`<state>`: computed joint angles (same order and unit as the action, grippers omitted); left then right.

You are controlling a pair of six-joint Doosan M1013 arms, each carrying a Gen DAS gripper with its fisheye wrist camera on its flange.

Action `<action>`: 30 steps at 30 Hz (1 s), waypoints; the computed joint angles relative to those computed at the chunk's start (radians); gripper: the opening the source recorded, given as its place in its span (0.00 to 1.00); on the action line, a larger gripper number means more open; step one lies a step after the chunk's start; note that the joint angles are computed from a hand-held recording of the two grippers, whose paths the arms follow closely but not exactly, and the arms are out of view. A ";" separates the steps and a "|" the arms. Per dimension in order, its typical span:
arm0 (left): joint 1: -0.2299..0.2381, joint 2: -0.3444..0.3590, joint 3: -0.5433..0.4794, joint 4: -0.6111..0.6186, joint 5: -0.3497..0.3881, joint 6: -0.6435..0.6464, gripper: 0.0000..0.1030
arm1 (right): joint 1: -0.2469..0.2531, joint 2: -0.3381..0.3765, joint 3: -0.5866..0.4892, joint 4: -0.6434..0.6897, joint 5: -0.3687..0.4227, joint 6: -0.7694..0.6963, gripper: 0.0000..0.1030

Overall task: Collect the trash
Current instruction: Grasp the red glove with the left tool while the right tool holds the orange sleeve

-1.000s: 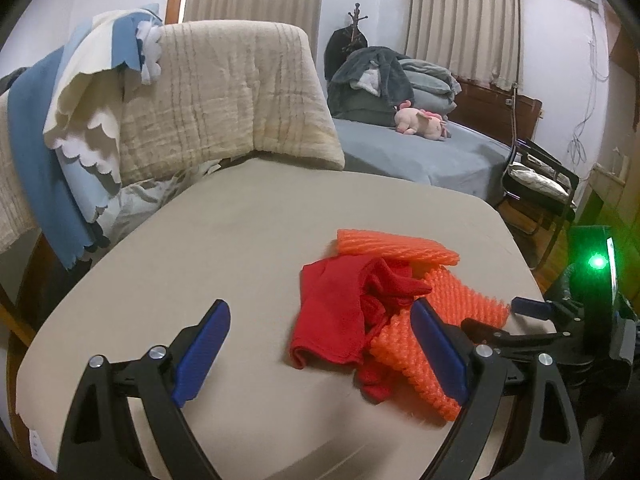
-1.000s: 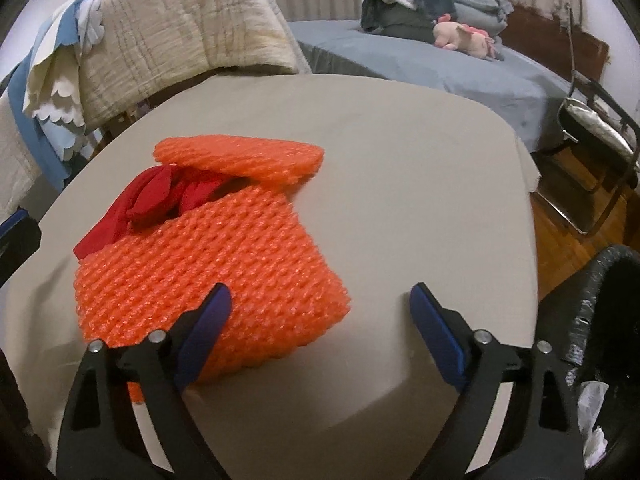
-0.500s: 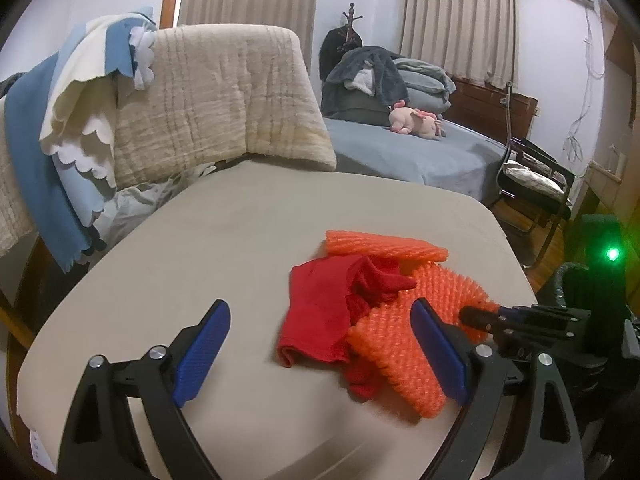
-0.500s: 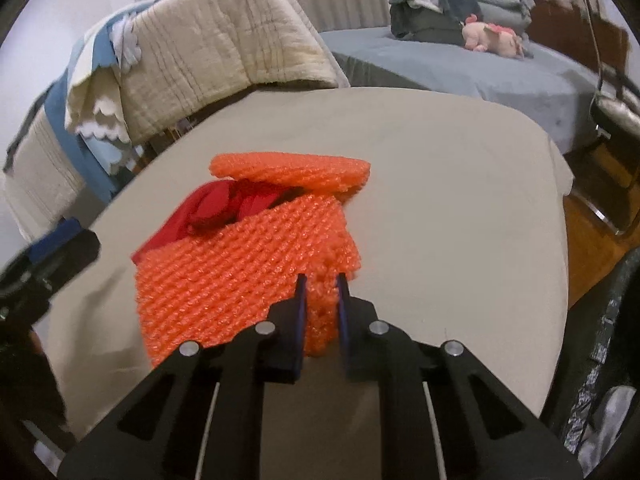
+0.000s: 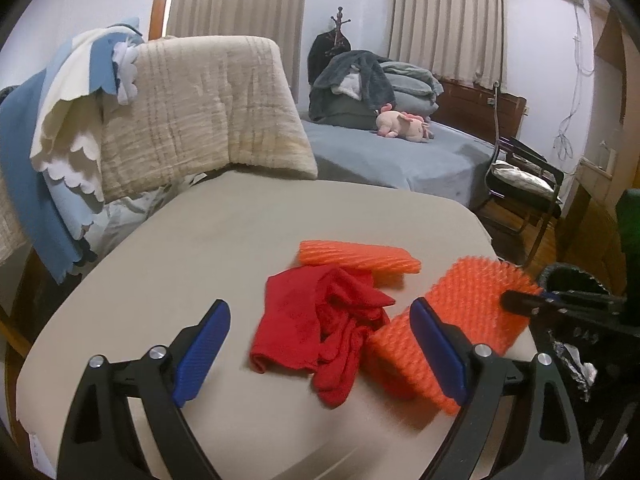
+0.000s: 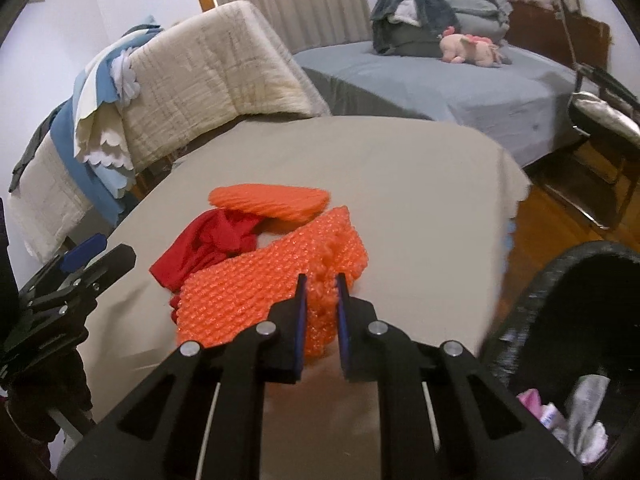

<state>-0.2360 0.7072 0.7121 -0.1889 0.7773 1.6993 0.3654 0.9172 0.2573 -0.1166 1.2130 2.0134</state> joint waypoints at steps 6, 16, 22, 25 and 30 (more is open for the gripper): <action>-0.008 0.020 -0.030 -0.014 0.022 0.004 0.82 | -0.007 -0.042 0.071 -0.065 -0.028 0.045 0.12; -0.032 0.131 -0.203 0.014 0.118 -0.016 0.66 | -0.019 -0.044 0.079 -0.086 -0.038 0.061 0.12; -0.040 0.221 -0.357 0.051 0.245 -0.042 0.31 | -0.024 -0.050 0.093 -0.073 -0.057 0.061 0.12; -0.039 0.222 -0.358 0.044 0.249 -0.036 0.11 | -0.024 -0.052 0.098 -0.068 -0.064 0.056 0.12; -0.033 0.161 -0.256 0.005 0.166 -0.008 0.00 | -0.025 -0.069 0.121 -0.061 -0.092 0.061 0.12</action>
